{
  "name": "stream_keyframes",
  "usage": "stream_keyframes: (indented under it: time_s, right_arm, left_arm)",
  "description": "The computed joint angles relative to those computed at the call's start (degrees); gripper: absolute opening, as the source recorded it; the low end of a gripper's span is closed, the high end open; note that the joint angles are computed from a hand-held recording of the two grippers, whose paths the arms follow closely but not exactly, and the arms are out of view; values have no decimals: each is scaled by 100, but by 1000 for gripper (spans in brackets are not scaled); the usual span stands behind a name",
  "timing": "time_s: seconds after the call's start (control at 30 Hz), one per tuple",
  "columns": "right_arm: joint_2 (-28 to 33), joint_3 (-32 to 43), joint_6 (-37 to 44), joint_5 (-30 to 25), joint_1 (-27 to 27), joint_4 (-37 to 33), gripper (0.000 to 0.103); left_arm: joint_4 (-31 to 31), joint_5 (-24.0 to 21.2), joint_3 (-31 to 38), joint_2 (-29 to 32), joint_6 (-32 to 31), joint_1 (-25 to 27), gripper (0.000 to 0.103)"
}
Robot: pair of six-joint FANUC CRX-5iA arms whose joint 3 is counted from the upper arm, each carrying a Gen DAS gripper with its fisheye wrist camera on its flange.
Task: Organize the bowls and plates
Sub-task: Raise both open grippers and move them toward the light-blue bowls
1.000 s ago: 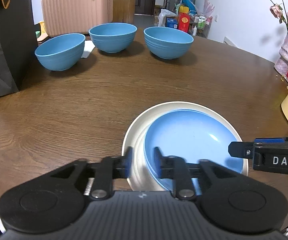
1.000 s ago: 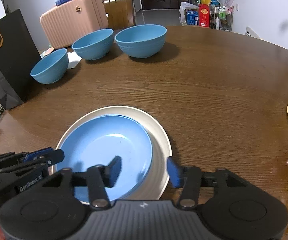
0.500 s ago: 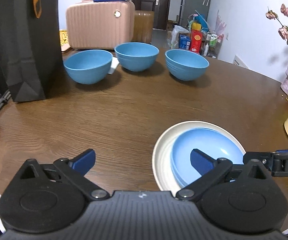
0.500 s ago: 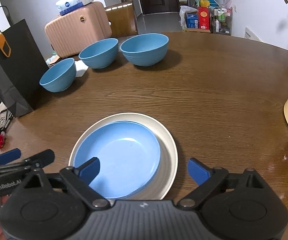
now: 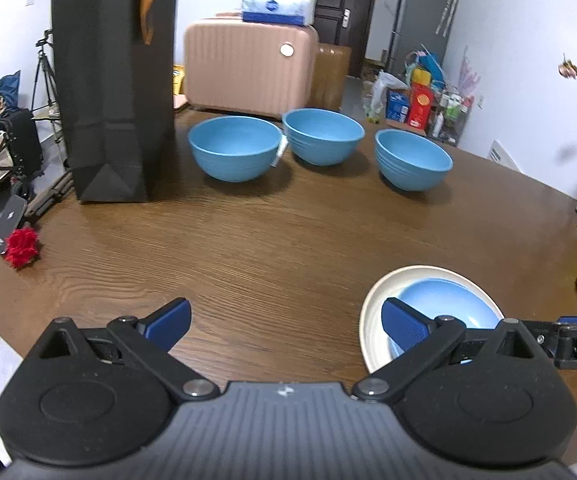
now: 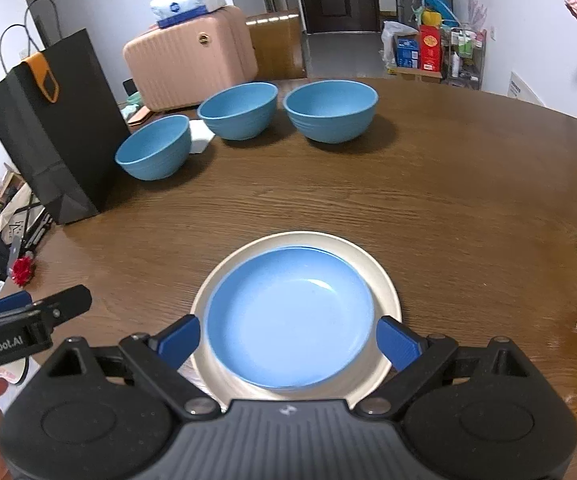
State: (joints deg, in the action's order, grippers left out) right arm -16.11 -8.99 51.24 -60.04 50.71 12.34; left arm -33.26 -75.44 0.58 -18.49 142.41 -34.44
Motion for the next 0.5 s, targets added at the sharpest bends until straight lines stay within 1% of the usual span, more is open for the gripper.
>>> stream_keyframes:
  time_s: [0.2, 0.37, 0.5]
  right_arm:
    - [179, 257, -56, -6, 121, -17, 95]
    - [554, 694, 68, 56, 92, -135, 95]
    - [1029, 1247, 288, 65, -4, -318, 95]
  left_arm:
    - [153, 41, -111, -262, -148, 395, 103]
    - [529, 295, -213, -364, -450, 1082, 103]
    - [883, 472, -188, -295, -729, 1692, 103]
